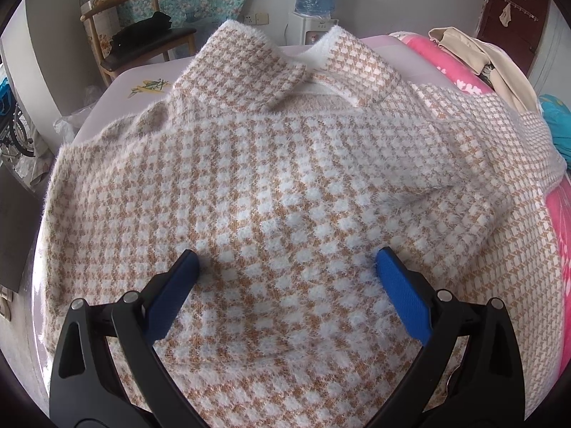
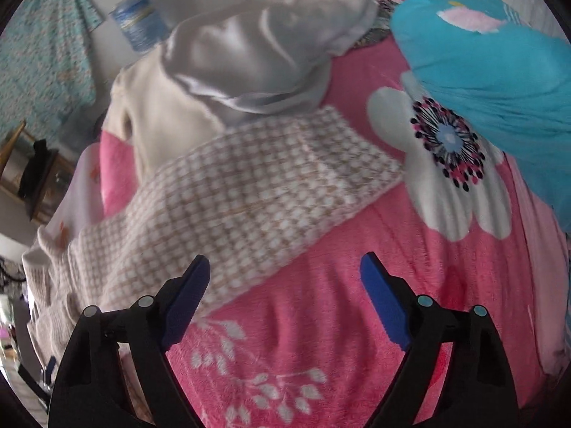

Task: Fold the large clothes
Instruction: 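Grasp the other sleeve lying on the pink bedding with the right tool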

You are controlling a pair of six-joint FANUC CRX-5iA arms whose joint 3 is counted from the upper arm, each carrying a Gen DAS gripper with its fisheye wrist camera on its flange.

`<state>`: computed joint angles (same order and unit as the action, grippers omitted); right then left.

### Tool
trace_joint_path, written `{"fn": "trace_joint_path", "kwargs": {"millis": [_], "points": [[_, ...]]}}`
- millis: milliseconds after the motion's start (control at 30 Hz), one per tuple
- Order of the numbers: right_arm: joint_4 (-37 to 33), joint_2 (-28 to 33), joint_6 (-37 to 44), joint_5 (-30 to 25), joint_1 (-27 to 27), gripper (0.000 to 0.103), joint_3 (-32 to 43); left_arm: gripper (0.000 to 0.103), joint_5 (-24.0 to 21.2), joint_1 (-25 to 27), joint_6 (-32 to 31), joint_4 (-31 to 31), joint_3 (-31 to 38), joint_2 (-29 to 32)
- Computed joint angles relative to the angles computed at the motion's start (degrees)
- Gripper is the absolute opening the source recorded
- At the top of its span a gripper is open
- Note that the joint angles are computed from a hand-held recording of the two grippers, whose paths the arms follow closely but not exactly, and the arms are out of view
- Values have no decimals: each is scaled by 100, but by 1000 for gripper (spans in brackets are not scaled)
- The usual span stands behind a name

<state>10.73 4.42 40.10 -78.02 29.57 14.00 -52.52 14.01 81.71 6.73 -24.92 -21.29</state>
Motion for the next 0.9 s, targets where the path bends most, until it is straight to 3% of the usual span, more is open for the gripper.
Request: {"fn": "trace_joint_path", "kwargs": {"millis": [367,633,800,900], "points": [[-438,162,-664,736,-605,60,-313,96,-21,2,4,-1,9,10],[91,286,-950,832,-299,44,-538,96,-41,-8,21,-21,30,17],[134,158,-989,1020,-220,22,-708,96,-113,-18,34,-45,88,75],[273,-5,-1036,1101,-109,14,-863,97,-128,-32,61,-60,118,100]]}}
